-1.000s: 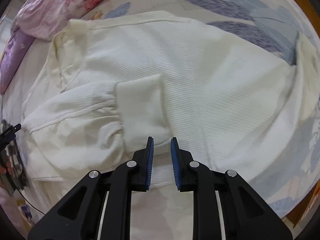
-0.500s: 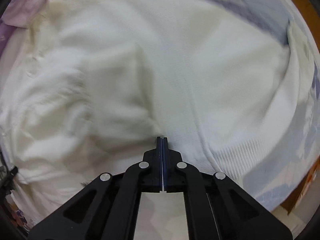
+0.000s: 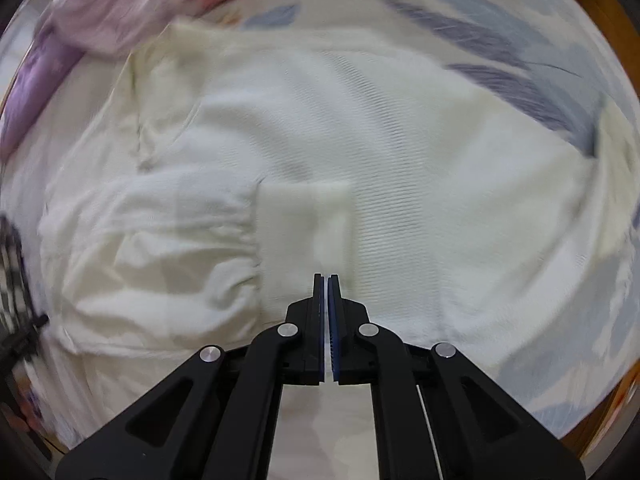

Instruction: Fold large clothes

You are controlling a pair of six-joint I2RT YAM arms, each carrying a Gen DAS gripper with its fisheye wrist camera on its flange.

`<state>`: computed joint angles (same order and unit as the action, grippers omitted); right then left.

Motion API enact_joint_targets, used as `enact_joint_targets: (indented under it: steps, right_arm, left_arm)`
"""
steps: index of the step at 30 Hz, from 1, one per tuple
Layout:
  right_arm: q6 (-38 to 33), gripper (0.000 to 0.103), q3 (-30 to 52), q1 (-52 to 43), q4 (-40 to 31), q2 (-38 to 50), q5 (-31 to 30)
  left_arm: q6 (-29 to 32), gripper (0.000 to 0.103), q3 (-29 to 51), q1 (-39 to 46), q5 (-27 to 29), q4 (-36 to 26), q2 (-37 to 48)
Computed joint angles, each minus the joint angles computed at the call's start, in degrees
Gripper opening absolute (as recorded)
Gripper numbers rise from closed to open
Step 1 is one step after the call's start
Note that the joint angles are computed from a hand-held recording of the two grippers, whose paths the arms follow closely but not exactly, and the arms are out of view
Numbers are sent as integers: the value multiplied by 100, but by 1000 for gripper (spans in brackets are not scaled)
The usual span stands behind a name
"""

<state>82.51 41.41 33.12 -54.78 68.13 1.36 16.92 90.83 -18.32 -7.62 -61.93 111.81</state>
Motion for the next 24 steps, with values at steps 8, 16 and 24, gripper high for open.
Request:
enact_joint_targets:
  steps: [8,16,24]
  right_arm:
    - [-61,1,-507,-238,847,379,-375]
    - [968,23,-321,610,-318,-984,9]
    - [1894,58,1383,2141,-2111,-745,1023]
  left_arm:
    - [-328,3,-1077,-194,-296,914,44]
    - [-373,24,-795,-137,-238,415,-194]
    - [-444,46,-644,-252,-190,-443,-1234]
